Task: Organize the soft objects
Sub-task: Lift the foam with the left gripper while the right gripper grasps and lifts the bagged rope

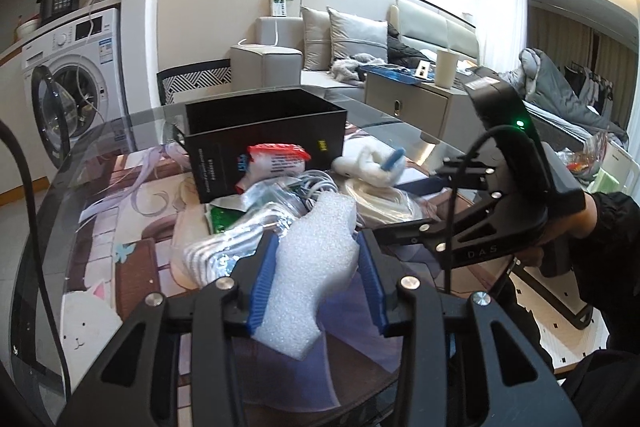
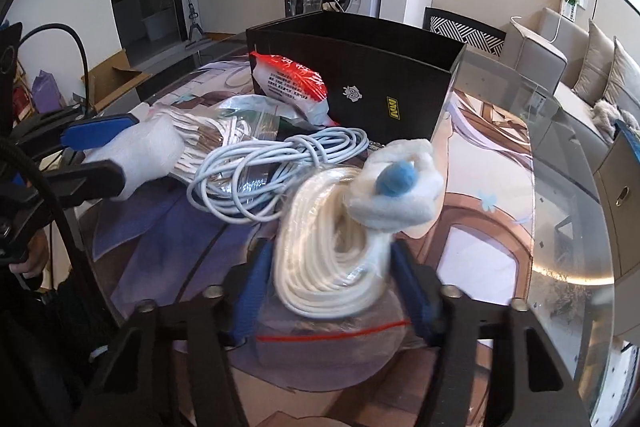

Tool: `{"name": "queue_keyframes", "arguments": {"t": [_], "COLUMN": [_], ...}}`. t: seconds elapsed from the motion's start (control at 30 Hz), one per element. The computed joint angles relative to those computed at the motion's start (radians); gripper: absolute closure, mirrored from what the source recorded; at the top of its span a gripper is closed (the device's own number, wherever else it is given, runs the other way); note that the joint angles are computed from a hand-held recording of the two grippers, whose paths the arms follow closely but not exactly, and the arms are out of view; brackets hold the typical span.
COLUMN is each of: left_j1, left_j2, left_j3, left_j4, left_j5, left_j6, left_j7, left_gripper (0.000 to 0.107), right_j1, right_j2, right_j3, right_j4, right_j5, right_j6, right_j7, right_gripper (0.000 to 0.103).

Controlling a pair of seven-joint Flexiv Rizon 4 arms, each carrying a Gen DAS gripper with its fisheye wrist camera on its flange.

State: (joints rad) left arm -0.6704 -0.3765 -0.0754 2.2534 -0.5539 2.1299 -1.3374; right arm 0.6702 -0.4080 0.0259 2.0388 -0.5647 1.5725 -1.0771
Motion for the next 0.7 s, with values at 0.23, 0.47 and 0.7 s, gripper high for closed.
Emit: {"name": "queue_keyframes", "arguments": {"t": [0.23,0.47,0.7], "left_j1": [-0.022,-0.043,-0.058], "left_j2": [-0.001,-0.001,0.000], "left_j3": [0.012,0.015,0.007], "left_j4": [-0.002,-0.005,-0.014], "left_j5": [-0.053,-0.140,-0.244], "left_j6": [0.015,0.039,0.077], "left_j7": [0.022,0.058,0.122], "left_gripper": [0.068,0.068,0.068], "right_j1": [0.102,0.302,0.468], "right_j2": [0.040,0.094,0.136], "right_j3": [-0.117,-0.302,-0.448], "right_j4": [0.085,0.170,0.205], "right_j5": [-0.004,0.085,0.205], "right_j6": [0.102,0.183,0.227], "right_j7": [0.054,0.037,-0.033], "right_gripper": [0.064,0.064,0.064]}}
